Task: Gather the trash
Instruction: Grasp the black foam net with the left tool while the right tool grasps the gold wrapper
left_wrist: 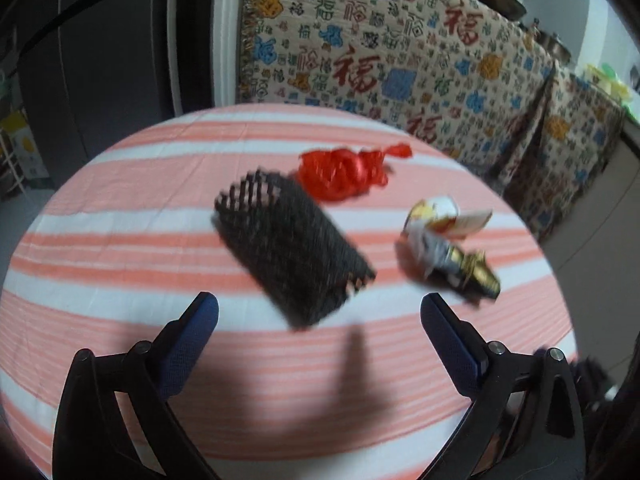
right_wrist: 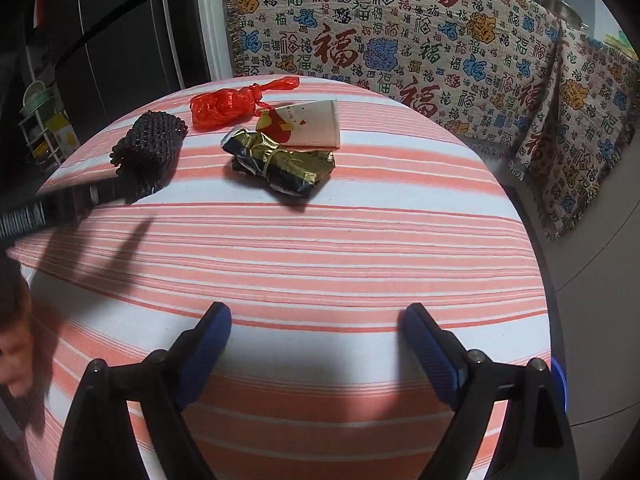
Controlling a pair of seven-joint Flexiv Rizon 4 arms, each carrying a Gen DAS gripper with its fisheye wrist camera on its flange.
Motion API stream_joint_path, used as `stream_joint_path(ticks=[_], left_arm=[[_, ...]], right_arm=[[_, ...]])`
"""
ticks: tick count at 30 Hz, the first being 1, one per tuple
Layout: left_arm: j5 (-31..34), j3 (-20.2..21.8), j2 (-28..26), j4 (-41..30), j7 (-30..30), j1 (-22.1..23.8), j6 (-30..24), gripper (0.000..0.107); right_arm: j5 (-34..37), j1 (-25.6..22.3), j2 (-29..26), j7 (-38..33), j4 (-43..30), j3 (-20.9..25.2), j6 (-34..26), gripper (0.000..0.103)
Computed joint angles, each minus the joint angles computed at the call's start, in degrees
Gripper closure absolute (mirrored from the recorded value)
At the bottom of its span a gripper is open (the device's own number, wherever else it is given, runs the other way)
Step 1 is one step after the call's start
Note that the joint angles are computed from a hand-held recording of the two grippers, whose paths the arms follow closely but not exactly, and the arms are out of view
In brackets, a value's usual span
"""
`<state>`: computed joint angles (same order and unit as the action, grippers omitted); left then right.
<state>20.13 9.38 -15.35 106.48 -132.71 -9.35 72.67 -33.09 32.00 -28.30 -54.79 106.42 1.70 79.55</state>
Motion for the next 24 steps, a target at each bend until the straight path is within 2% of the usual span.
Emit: stream_joint_path(ticks=[2,4,6,7,8,9,10,11,13,17,20,22,24], left_arm=[[0.83,0.45,-2.08,-4.46,0.17,-0.33,-4.98,0.005],[-1.19,-0.44,-4.61,-7.41,1.91,0.81,-8.68,0.006],[-2.58,-0.76,-6.20,-8.30,2.79,1.59,-9.15,0.009],[-3.18,-0.93,-6.49,-8.04,3.77,2.03,-8.83,0.022],[-4.70,-1.74,-6.33,-6.84,5.91,3.11,-7.73,0.040],[-6.42,-2.56,-5.92,-5.20,8.12,4.24,-5.99,0.046],[-7.64,-2.95,-5.24,-3.16,9.98,5.06,-3.61,0.049],[-9.58,-3.83,-4.37,-0.80,12.65,6.23,-1.38,0.058],[-14.93,-6.53,-2.73,3.52,19.73,8.99,1.73,0.067],[-22.96,-8.91,2.09,11.15,32.20,11.45,3.17,0.067],[-29.61,-9.65,5.67,15.87,39.16,11.92,3.64,0.068],[-33.05,-9.60,7.15,17.88,41.98,11.44,3.86,0.069],[-33.90,-8.83,8.16,19.05,42.87,10.47,3.87,0.068]], right_arm=[[0.02,0.05,-0.01,0.03,-0.01,-0.04,-0.01,0.012],[0.01,0.09,-0.01,0.05,-0.01,-0.08,-0.02,0.012],[0.11,0.04,-0.03,0.02,-0.06,0.01,-0.02,0.012],[0.53,-0.32,-0.03,-0.28,-0.08,0.46,0.08,0.012],[1.29,-1.11,0.00,-1.19,-0.10,1.41,0.28,0.012],[2.56,-2.57,-0.22,-3.35,-0.60,3.28,0.09,0.012],[5.03,-5.47,-0.74,-7.74,-1.77,7.03,-0.45,0.013],[6.84,-6.97,-1.19,-10.68,-2.72,8.99,-0.59,0.014],[10.31,-9.89,-2.68,-16.74,-6.48,12.43,-1.86,0.014],[17.58,-14.11,-8.68,-26.32,-19.10,19.09,-8.74,0.014],[21.04,-14.65,-13.05,-31.87,-26.51,21.66,-12.90,0.023],[22.75,-14.35,-15.46,-35.42,-30.09,22.86,-14.47,0.024],[24.34,-14.00,-16.95,-39.11,-32.26,24.18,-16.46,0.038]])
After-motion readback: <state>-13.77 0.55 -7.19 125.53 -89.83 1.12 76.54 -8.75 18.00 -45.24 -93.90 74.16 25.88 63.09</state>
